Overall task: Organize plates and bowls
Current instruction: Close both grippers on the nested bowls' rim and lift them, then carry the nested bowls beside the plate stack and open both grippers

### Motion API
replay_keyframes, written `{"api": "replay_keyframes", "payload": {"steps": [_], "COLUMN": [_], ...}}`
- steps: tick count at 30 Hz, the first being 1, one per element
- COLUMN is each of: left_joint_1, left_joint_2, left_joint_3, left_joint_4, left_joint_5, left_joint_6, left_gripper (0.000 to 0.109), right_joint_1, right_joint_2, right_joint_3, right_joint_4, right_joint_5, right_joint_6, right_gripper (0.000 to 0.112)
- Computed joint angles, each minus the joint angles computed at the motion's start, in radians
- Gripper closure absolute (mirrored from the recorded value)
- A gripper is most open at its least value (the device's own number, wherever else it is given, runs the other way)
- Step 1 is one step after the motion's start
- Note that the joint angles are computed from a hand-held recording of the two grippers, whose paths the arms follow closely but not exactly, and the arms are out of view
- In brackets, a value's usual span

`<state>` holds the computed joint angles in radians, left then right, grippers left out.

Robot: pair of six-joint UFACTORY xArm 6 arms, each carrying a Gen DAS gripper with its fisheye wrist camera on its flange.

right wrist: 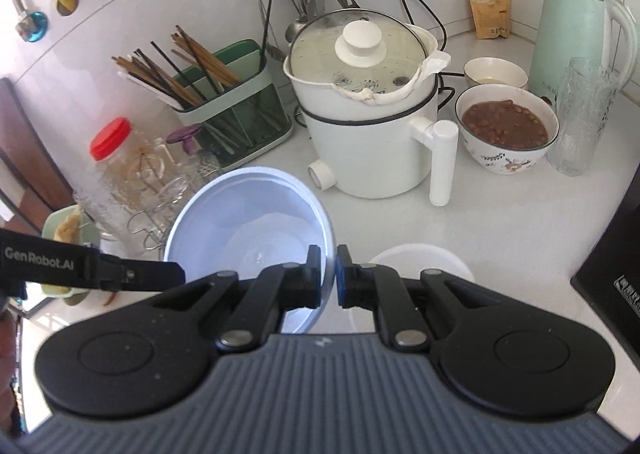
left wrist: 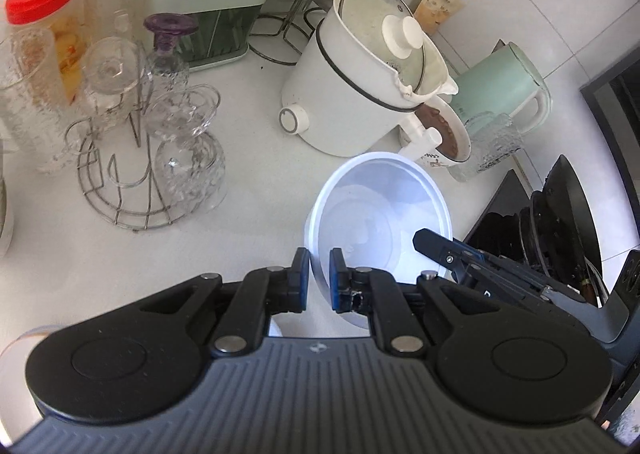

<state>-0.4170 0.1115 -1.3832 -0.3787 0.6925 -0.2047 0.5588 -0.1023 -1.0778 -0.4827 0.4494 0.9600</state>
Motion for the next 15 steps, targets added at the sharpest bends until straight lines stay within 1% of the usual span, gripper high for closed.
{"api": "replay_keyframes", "payload": {"steps": [2,4,6,10,15], "left_joint_1": [0.005,0.012,0.016,0.022,0.026], "left_joint_2": [-0.02,-0.04,-0.061,-0.097,-0.144], "left_joint_3": [0.02,0.044,0.067,0.11,0.179], "left_joint_4": [-0.018,-0.04,-0.037,-0.032,-0.001], "left_joint_5": [0.006,0.005,-0.002,-0.012,-0.015], "left_joint_6": [0.008,0.013,0.01,0.006,-0.026], "left_gripper": [0.096,0.096,0.096,0.096,0.096], "right_joint_1": [0.01,0.023,0.03,0.052,0.076], "right_joint_2": [-0.014,-0.023,-0.032,-0.031,-0.02], "right_joint_3": [0.011,0.012,0.021,0.02,0.021], "right_joint_4": [-0.007,-0.01,0.024,0.024,0.07], "right_joint_5": [-0.001,0.018,0.005,0.019,0.025], "right_joint_6": [0.006,0.008,-0.008,-0.008,-0.041], "right_gripper": [0.102,0.102,0.102,0.101,0.101]}}
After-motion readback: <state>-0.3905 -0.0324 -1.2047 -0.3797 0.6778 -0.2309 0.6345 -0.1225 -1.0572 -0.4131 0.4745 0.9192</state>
